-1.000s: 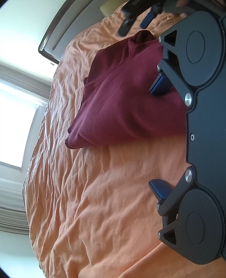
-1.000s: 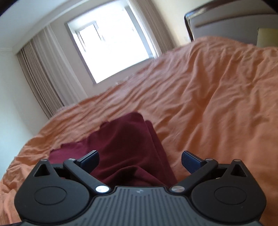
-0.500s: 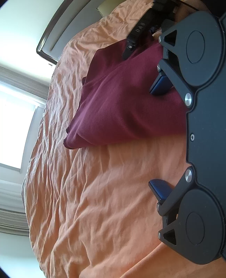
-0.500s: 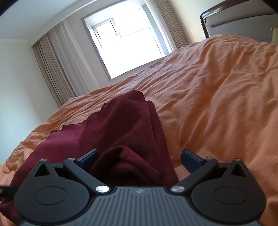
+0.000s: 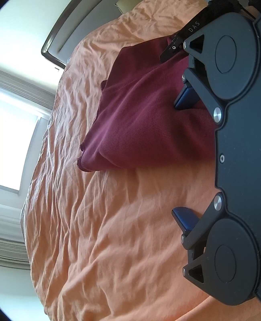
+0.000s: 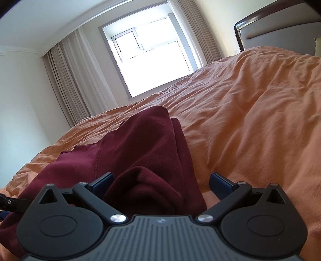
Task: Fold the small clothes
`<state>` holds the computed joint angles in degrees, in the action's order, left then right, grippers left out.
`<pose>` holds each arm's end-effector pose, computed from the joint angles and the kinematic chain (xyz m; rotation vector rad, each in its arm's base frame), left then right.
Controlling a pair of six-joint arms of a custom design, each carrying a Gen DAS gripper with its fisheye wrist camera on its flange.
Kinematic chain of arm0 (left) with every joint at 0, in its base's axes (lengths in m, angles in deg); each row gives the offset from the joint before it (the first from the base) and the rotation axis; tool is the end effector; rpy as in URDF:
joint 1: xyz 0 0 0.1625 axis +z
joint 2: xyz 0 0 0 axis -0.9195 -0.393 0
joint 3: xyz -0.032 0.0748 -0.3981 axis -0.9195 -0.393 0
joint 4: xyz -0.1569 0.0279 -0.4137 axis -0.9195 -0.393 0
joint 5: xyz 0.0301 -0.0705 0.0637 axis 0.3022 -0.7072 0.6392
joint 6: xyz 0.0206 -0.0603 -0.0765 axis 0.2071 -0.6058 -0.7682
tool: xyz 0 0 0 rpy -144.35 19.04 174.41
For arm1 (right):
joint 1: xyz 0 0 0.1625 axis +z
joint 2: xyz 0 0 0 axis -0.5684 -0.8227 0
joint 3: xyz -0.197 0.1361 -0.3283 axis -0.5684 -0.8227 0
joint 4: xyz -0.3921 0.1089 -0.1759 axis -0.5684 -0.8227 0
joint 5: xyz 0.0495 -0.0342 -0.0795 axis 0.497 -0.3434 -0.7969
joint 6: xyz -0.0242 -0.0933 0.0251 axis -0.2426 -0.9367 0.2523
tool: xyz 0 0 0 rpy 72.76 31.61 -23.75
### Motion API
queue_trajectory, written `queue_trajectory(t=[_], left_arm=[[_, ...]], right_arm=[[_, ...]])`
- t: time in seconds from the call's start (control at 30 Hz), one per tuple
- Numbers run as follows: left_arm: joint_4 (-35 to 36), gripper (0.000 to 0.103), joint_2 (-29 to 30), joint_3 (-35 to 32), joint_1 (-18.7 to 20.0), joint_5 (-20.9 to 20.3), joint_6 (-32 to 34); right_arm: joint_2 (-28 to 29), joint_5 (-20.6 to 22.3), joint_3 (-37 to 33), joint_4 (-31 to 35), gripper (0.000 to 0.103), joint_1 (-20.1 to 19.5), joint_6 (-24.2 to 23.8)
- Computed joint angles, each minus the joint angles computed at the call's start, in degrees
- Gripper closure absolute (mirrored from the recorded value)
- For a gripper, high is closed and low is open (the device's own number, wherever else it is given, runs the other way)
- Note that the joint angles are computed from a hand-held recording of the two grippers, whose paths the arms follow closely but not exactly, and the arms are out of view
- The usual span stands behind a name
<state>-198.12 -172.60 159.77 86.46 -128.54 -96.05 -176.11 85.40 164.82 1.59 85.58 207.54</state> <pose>-0.1525 -0.2753 0.1037 0.2667 2.4868 -0.9591 -0.0011 -0.2902 0.2805 0.3920 -2.3707 1.5066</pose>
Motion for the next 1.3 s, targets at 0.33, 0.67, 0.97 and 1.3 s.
queue_trajectory(t=[0.33,0.67,0.97,1.3], left_arm=[[7.25,0.001,-2.13,-1.39,-2.31,3.02,-1.46],[-6.16,0.000,3.14,0.86,0.47,2.21,-0.30],[-4.02,0.000,2.61,-1.93,3.61,-0.49,3.18],[-5.13,0.027,4.09,-4.27,3.70,-3.12,9.57]], right_arm=[[-0.55,-1.14,0.61,-0.47,0.001,-0.80,-0.31],[-0.10,0.34,0.08,-0.35,0.001,0.28,-0.45],[1.89,10.48,-3.01,2.25,0.019,8.61,0.95],[3.19,17.00,-5.36,5.09,0.069,16.28,-0.18]])
